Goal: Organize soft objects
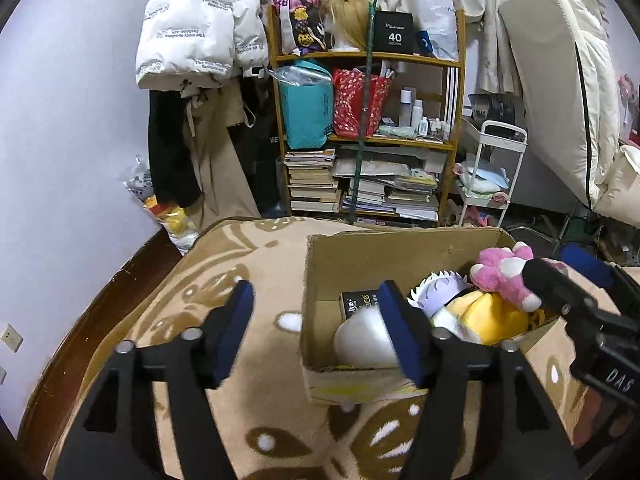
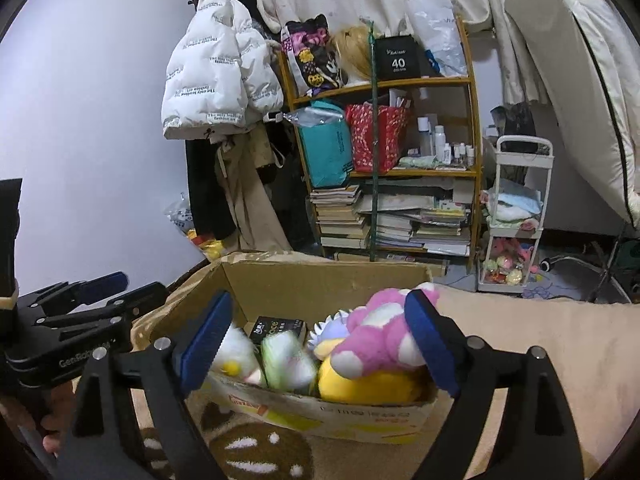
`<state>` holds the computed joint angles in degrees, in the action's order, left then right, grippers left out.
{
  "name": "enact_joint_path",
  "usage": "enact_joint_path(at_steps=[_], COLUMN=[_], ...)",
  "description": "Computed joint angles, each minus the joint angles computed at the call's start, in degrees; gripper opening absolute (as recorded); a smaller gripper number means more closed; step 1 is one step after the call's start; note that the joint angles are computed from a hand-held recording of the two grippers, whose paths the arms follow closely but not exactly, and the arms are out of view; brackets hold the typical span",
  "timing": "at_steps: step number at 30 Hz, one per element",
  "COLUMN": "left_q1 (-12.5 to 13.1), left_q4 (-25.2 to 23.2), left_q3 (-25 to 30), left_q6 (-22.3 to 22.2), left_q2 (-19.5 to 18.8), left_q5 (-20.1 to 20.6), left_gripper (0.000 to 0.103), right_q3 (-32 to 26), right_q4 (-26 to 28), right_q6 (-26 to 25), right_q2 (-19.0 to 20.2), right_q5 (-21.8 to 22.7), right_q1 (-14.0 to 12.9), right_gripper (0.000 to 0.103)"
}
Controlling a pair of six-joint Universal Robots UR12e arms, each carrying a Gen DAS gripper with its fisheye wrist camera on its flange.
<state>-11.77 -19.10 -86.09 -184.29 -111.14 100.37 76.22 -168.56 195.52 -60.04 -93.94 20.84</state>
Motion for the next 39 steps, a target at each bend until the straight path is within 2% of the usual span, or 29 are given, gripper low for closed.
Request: enact_joint_path(at_steps=[2, 4, 5, 11, 14, 17, 19, 24, 28, 39], left_q1=[-0.1, -0.2, -0.2, -0.8, -1.3, -2.1, -2.1, -2.2, -1.8, -2.4], left_q4=[0.9, 2.0, 2.8, 5.4, 6.9, 10.1, 11.6, 12.1, 11.8, 13.6], left_q3=[-0.7, -1.4, -1.8, -3.8, -5.0, -6.4, -7.3, -8.0, -9.7, -14.0], left_q6=[0.1, 0.8, 1.2, 2.9, 4.5, 4.3, 4.0, 3.4, 1.7, 2.7], left_q2=[0.5, 1.0, 1.3, 2.9, 3.9, 4.7, 5.4, 6.8, 8.5, 12.0], left_q5=[0.8, 1.3, 1.8, 2.9, 3.8, 6.6, 6.3, 6.4, 5.1, 5.4], left_gripper=[0.080, 0.087, 0.090, 0.099, 0.099, 0.099, 0.099, 0.099, 0.099, 0.099], right_q3=[0.4, 1.0, 1.4, 4.1, 5.1, 6.1, 6.9, 8.5, 10.0, 13.9], right_q4=[0.3, 0.4, 0.3, -1.4, -2.7, -3.3, -3.8, -4.1, -5.9, -8.2], right_q6=[-0.2, -0.3, -0.2, 1.8, 1.9, 1.3, 0.5, -1.1, -0.5, -0.4], right_q2=[-0.6, -1.3, -1.7, -4.2, -5.4, -6.7, -7.6, -9.6, -10.8, -13.7], right_q5=[-0.9, -1.7, -1.6, -2.7, -3.4, -4.5, -5.1, -6.1, -7.3, -9.5], right_q1=[0.1, 0.2, 0.2, -0.1, -0.1, 0.2, 0.3, 0.6, 0.9, 1.9], right_gripper=[0.095, 0.102, 0.103, 0.103, 0.103, 0.103, 0.103, 0.103, 0.103, 0.103])
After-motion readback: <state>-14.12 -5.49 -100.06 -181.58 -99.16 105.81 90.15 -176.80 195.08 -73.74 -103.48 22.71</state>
